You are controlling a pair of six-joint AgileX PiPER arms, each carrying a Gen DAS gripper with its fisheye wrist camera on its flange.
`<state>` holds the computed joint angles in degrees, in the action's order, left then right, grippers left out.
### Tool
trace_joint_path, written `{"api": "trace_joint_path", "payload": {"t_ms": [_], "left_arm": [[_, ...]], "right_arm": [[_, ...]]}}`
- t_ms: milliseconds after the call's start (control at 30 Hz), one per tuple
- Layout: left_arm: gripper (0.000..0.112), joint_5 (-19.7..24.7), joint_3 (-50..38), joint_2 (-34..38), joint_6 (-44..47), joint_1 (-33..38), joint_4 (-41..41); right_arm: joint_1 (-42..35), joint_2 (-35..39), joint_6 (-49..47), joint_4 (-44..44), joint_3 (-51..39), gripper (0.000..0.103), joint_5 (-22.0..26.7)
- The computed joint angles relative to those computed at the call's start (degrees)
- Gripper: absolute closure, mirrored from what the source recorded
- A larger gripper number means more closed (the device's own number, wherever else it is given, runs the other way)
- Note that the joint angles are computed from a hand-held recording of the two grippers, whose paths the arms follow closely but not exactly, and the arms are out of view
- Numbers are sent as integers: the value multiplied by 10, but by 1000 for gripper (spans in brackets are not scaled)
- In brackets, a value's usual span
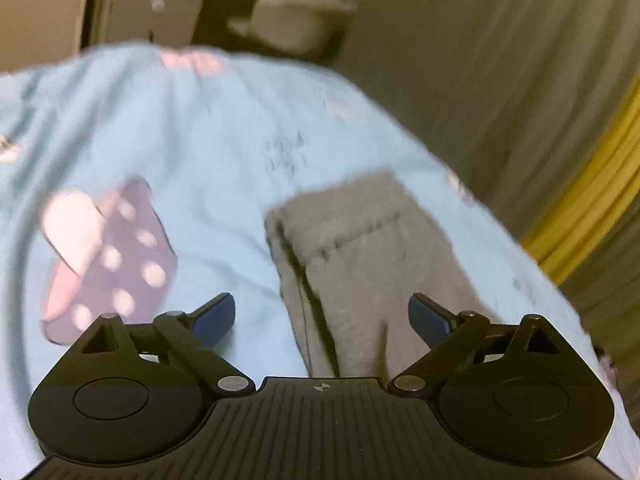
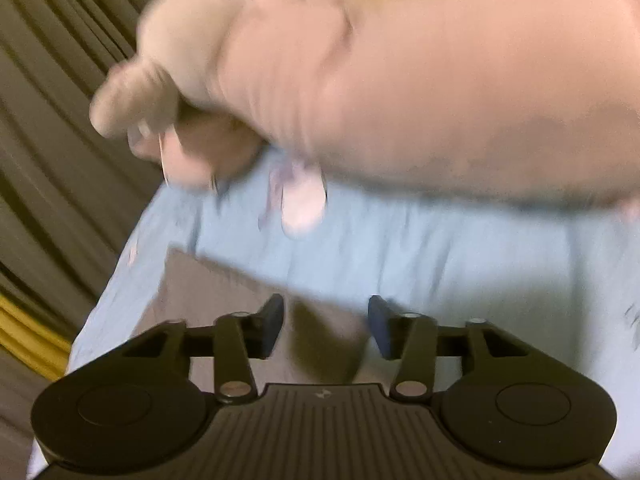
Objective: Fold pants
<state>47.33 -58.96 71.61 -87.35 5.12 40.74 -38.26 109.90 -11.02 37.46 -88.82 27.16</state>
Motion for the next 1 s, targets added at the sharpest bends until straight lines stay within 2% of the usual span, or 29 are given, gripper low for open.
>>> {"api": "trace_joint_path", "payload": {"t_ms": [100, 167, 233, 300, 400, 433, 467, 533, 567, 600, 667, 767, 833, 867, 933, 1000], "left_arm": [[16, 5, -17, -3, 30, -42, -10], [16, 10, -51, 31, 95, -89, -22], [16, 14, -82, 74, 141, -142, -7], [19, 11, -108, 116, 170, -182, 7], [26, -14, -155, 179, 254, -206, -35], [26, -29, -168, 198, 282, -206, -54], [31, -28, -185, 219, 297, -210, -59], [47, -7, -232, 271, 340, -216, -73], [58, -7, -247, 290, 354, -217, -76], [59, -11, -263, 309, 371, -218, -79], [58, -15, -287, 343, 374, -228, -47], [56, -3, -340, 405, 371, -238, 13], [55, 4, -385, 438, 381, -229, 15], [52, 13, -417, 457, 385, -225, 11], [47, 45, -493, 498, 406, -220, -3], [35, 72, -556, 538, 421, -220, 13]], "right_arm": [[16, 6, -129, 84, -28, 59, 45], [41, 27, -160, 98, -62, 74, 88], [81, 56, -163, 81, -102, 83, 141], [127, 76, -165, 52, -128, 85, 169], [189, 100, -196, 35, -151, 86, 197], [207, 107, -212, 36, -156, 86, 198], [223, 119, -222, 31, -169, 86, 200], [252, 118, -252, 13, -151, 87, 195], [264, 119, -253, -8, -147, 87, 185], [276, 117, -264, -20, -135, 88, 160], [289, 131, -262, -43, -152, 91, 137], [292, 190, -192, -75, -246, 95, 149], [300, 209, -177, -90, -267, 100, 119], [306, 220, -158, -113, -279, 103, 106], [306, 243, -142, -106, -309, 103, 105], [303, 249, -129, -95, -320, 103, 111]]}}
